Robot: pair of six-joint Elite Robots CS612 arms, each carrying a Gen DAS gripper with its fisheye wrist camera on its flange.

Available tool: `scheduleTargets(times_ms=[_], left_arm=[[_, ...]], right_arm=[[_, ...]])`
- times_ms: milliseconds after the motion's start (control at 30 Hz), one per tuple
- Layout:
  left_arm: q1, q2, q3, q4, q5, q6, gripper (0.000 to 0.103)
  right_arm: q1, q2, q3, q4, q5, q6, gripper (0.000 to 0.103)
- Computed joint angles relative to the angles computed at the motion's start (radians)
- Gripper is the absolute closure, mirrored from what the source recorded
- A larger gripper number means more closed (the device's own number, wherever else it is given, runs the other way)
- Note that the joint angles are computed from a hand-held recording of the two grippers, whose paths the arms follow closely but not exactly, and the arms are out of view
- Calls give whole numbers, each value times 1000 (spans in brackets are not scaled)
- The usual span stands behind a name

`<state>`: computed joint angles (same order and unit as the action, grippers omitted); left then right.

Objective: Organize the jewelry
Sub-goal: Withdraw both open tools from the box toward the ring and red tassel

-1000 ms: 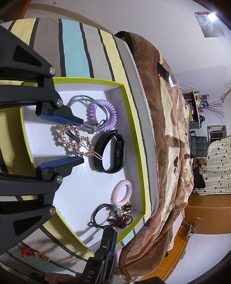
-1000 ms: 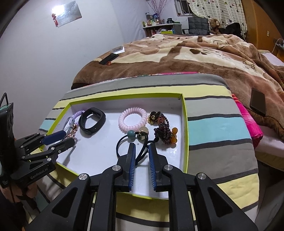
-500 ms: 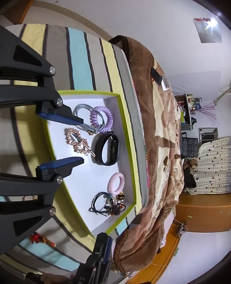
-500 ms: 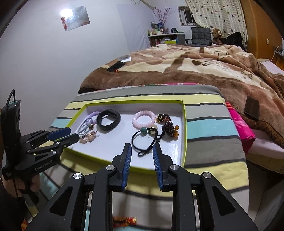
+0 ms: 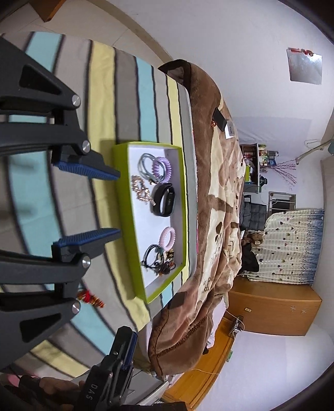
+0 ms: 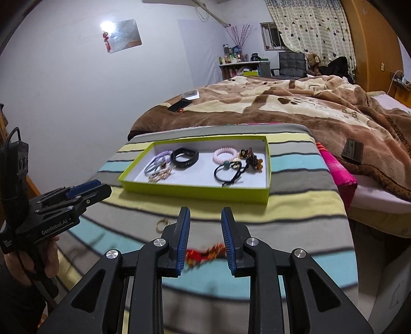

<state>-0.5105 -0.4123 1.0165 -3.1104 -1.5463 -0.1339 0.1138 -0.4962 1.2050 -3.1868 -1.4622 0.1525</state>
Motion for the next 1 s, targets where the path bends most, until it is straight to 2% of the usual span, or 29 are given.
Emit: scheduleTargets(times_ms=[500,1000], left_arm=[[-21,-68,177,-142,48,8,57],[-28,-75,206,-158,62,17,57]], right_arm=[[13,-53,137,-69,-8,26,77],[20,-57,148,-69,-33,21,76]])
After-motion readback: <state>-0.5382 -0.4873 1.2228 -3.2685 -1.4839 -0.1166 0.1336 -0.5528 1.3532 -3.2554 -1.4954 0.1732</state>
